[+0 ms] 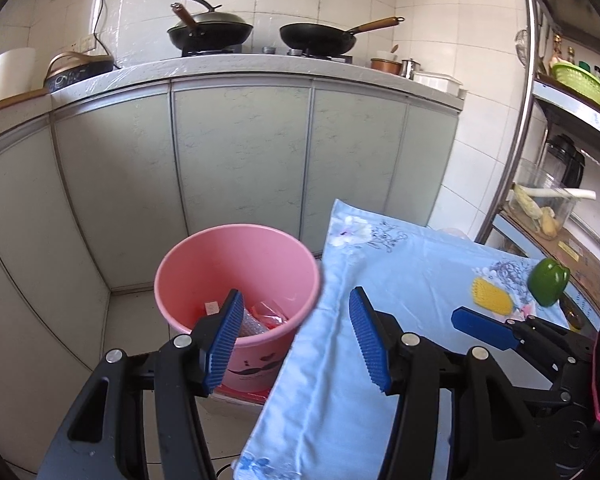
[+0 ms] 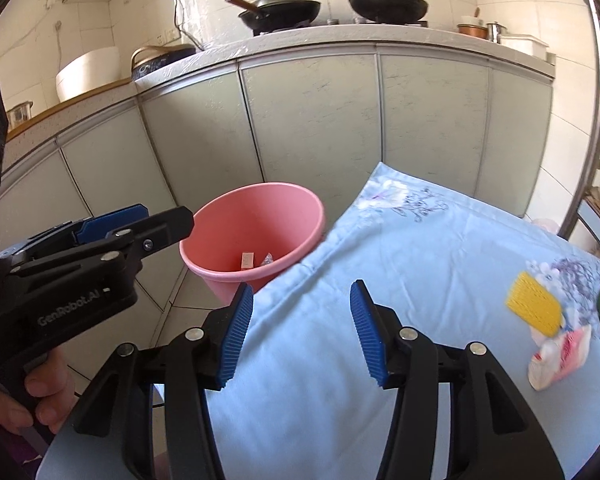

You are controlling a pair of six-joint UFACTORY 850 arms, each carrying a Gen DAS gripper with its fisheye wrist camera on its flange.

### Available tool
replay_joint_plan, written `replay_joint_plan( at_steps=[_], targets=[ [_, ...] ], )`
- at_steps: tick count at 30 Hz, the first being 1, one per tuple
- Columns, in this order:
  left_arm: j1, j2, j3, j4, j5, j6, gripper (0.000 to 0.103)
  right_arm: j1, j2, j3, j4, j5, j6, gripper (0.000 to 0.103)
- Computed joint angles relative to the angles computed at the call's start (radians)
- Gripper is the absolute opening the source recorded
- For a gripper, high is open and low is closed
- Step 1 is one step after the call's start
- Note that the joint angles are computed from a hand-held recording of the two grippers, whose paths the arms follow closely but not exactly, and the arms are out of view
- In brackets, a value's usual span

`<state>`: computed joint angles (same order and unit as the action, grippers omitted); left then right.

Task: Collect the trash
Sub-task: 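Move both tools back from the bucket toward the table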

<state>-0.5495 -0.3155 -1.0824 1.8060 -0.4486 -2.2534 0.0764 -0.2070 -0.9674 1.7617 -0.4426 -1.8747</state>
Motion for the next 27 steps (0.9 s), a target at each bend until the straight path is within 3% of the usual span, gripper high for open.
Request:
replay_joint_plan(
  at_steps=[13,19,27],
  targets=[
    [-0.036,-0.014,-0.005,0.059,0.063,-0.054,0.055,-0.023,0.067,0.107,0.113,0.059,-0.120,0.052],
    [-0.051,-0.016,-0.008,0.114,0.081,-0.097,0.055,-0.054,0.077,0.132,0.083,0.078,-0.063,0.052],
    [-0.067,-0.001,0.011,0.279,0.111,-0.242,0.054,-0.065,0.118,0.168,0.216,0.152,-0.154,0.052]
  ],
)
